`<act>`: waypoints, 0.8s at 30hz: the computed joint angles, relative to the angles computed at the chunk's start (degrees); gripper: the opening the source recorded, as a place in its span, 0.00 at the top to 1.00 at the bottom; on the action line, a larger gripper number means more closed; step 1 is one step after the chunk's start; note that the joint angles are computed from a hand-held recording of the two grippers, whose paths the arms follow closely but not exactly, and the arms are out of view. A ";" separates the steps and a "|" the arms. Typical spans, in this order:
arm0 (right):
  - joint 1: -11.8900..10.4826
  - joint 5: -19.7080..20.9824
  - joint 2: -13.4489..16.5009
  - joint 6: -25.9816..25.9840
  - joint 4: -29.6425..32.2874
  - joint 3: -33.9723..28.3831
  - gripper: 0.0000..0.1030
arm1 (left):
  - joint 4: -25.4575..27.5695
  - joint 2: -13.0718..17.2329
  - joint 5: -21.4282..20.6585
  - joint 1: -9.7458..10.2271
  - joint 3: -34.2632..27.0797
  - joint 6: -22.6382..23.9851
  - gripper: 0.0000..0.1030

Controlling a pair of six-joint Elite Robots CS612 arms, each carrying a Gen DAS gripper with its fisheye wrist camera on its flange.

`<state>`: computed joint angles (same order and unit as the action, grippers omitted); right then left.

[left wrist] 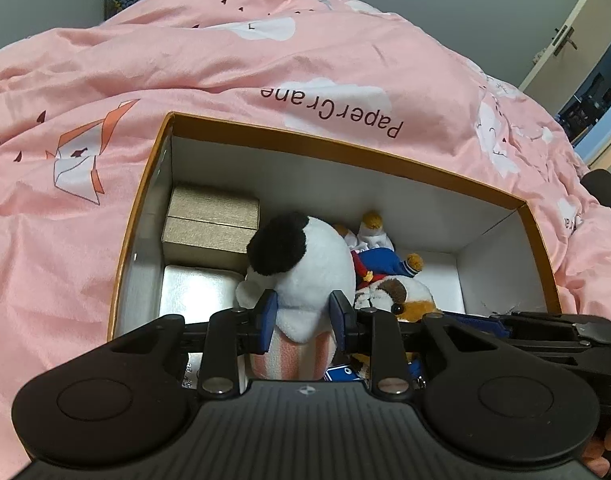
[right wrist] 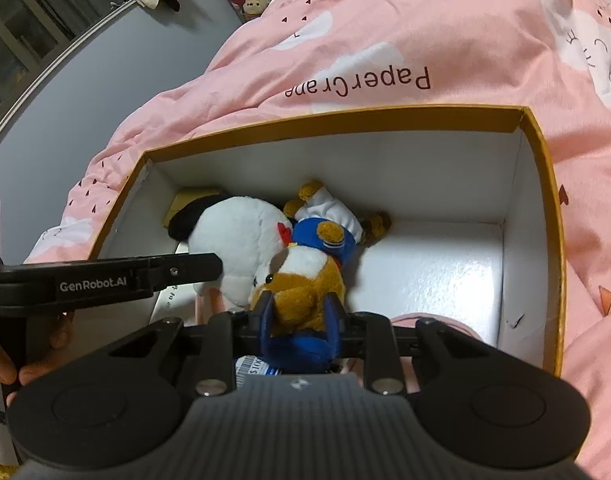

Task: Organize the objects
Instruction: 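Open both tools and withdraw them from the orange box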

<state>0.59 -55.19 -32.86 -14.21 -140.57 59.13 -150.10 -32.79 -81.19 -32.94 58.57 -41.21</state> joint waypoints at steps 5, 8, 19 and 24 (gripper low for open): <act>-0.40 0.32 -2.69 -0.87 -6.31 4.68 0.67 | -6.89 -2.31 2.24 -0.93 4.32 2.99 0.68; -1.00 2.18 -5.48 0.33 -12.98 9.99 0.67 | -13.58 -4.72 5.73 -2.52 8.74 7.72 0.68; -3.31 0.62 -14.81 5.97 -37.76 30.79 0.65 | -27.40 -11.86 -0.15 -6.21 21.55 15.61 0.67; -3.20 -5.90 -16.23 4.32 -40.67 36.29 0.65 | -21.84 -12.27 -2.57 -7.67 23.59 20.81 0.53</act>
